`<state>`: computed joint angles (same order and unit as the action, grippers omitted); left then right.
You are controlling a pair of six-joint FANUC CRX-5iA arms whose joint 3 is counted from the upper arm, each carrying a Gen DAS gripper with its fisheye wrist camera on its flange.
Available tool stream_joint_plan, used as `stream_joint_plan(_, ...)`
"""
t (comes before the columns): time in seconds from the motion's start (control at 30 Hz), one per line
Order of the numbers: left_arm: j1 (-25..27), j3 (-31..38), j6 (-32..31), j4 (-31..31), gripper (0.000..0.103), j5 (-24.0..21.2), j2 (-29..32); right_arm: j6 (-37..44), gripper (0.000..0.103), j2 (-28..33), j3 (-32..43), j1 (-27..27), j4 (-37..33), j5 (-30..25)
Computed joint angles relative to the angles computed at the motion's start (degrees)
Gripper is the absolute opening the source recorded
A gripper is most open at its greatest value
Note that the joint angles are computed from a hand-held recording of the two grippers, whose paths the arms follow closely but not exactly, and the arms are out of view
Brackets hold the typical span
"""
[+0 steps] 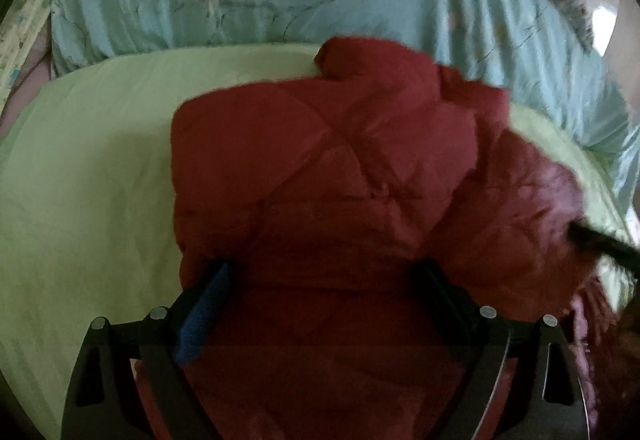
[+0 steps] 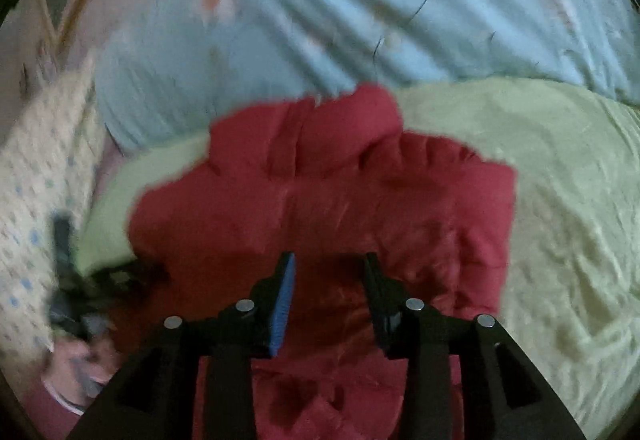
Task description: Fold large clothes
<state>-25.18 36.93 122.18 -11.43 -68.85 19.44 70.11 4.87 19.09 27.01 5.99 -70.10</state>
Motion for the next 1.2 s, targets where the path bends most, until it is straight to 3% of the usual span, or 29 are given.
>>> stream_joint_plan(0.13,0.4,-5.3,-1.5,2.2,0.091,7.5,-4.0,-0.3,0.035,-0.2,-3.1,-1.9,-0.3,1.1)
stream_joint_plan(0.23,-0.1,-2.7,-1.6,0.3,0.091,4.3,-2.2,-0.5,0.035,-0.2,-2.7,-2.6,-1.4,0.5)
stream_joint_plan(0.3,-0.2,0.3,-1.2,-1.3,0.092,-0.9,0.5,-0.3,0.035,-0.5,-2.8,-2.4,-0.8,0.3)
stream_joint_plan(0.47,0.8,-0.4,-0.6,-0.1,0.095,-1.2,1.0,-1.5,0.035,0.0,-2.3,-2.8,-1.0,0.8)
stream_joint_plan(0.57,0.6,0.2,-0.8,-0.6,0.096,-1.9,1.5,-3.7,0.035,-1.7,-4.7,-1.3,2.4,3.2)
stream_joint_plan(0.9,0.2,3.0,0.6,-1.5,0.103,-4.5,3.3,-3.0,0.035,1.0,-3.1,-1.3,3.6,-0.4)
stream_joint_plan(1.2,-1.0,-5.4,5.5,-0.4,0.099,-3.4,-6.1,-4.5,0.040,-5.0,-3.8,-2.2,-1.7,-2.0)
